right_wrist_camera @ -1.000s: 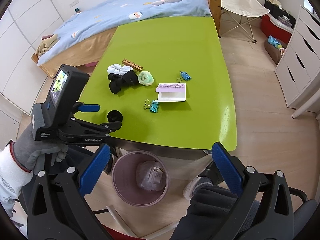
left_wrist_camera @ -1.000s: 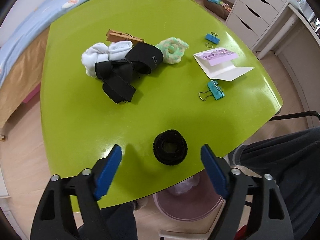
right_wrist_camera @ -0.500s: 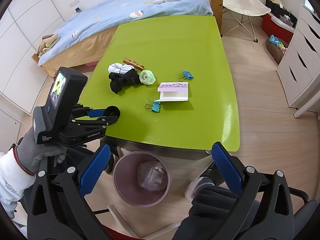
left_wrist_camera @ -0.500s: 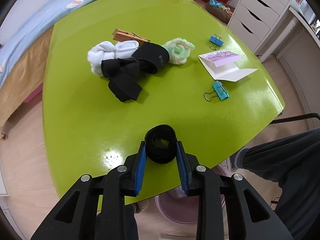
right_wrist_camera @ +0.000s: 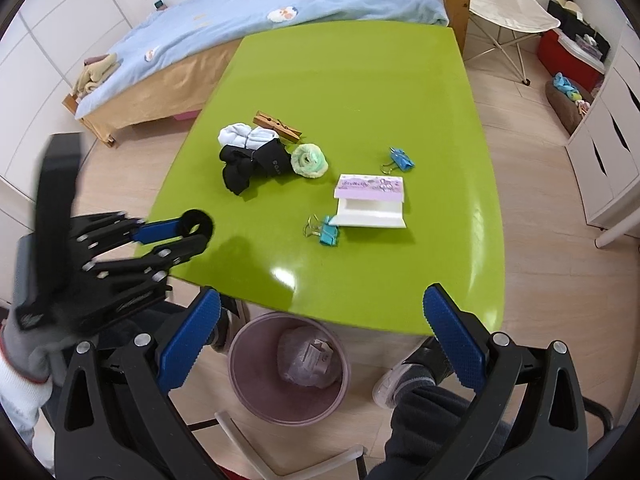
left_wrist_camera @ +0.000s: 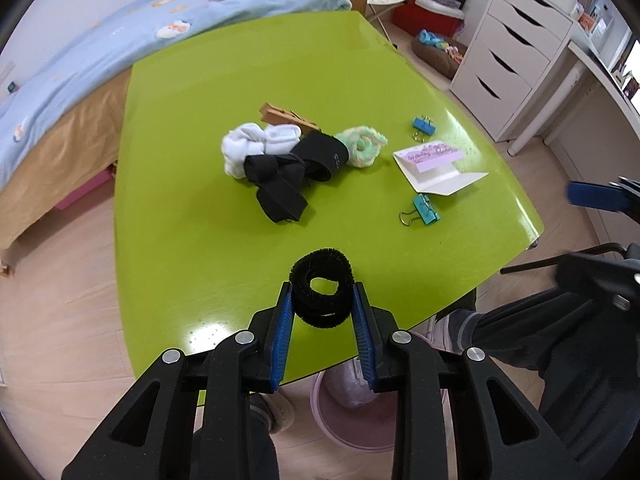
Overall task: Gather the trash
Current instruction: 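Hold the black scrunchie in the left tool while the right tool grasps the teal binder clip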
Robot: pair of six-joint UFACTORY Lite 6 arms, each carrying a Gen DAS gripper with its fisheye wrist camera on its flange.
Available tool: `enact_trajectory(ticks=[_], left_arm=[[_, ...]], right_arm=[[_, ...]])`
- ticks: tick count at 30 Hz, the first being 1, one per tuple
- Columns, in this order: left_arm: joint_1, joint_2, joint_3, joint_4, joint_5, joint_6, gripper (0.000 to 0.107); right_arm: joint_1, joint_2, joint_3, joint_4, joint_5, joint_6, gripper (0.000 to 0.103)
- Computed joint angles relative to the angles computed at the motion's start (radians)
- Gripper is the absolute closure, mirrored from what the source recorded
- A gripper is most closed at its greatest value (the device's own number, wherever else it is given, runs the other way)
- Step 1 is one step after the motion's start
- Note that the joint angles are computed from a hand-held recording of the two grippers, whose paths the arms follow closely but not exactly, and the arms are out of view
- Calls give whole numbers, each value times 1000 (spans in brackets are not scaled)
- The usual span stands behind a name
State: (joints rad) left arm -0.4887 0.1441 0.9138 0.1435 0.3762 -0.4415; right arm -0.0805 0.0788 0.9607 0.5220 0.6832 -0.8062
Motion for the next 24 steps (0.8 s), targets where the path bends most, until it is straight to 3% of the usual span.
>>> enact_trajectory(ticks=[13,19,24], left_arm=[[36,-105,-76,-61,-13,53,78],[51,-125,-102,-93,-23,80,78],[62,-140,-119,-109,-29,95,78]], right_arm=[[128,412,313,-99,0,224,4],[155,490,388,-142,6,289,32],[156,501,398,-168,-2,312,70]])
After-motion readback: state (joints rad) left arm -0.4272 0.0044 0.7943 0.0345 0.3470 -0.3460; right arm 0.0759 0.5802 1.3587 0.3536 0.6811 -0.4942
